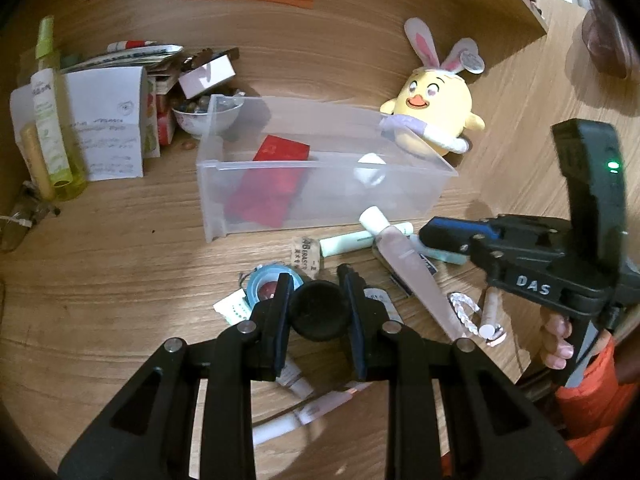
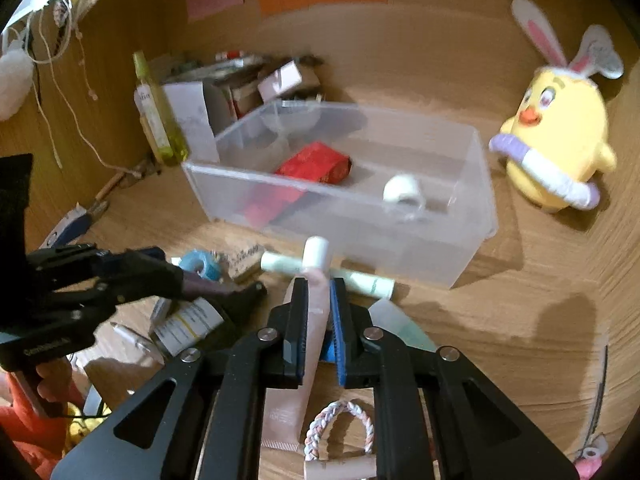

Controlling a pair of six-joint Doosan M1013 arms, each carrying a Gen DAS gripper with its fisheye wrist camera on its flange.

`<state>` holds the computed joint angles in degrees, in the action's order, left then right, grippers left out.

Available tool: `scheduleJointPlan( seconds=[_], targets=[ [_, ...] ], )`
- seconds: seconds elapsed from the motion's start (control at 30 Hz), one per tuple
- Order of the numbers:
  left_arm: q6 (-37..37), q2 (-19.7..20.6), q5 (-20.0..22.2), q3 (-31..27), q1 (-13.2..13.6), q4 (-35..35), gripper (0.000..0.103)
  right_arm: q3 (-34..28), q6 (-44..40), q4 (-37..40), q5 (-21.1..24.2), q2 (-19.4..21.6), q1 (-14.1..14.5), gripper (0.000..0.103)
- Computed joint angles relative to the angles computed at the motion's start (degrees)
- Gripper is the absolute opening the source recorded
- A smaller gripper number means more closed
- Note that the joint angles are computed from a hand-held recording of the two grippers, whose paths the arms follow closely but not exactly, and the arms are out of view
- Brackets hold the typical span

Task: Organize objects
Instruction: 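Grasp the black mascara tube with the left gripper while the right grasps the pink tube, then lift both items over the bin and release them inside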

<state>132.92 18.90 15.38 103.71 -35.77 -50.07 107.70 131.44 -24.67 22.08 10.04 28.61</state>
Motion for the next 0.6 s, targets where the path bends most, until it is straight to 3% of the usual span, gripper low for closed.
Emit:
scheduleJointPlan(
  seconds=[0.1, 0.13, 0.4, 0.6],
  targets=[
    [-0.25, -0.24, -0.50, 0.20, 0.25, -0.16, 0.025, -1.20, -3.06, 2.97, 0.52, 1.40, -0.48, 0.033],
    [-0.11, -0.25, -0.61, 0.17, 0.31, -0.35, 0.025, -1.66, -3.74, 3.42, 0.83, 1.88, -0.54, 0.033],
    [3.85, -0.12, -1.16, -1.16, 0.68, -4.64, 0.025, -5.84, -6.78, 3.74, 5.64, 5.64, -0.17, 0.033],
    [7.84, -0.50, -1.65, -2.46, 0.98, -8.71, 0.025, -4.56, -4.89, 2.61, 3.23, 4.42, -0.27, 0.019]
  ],
)
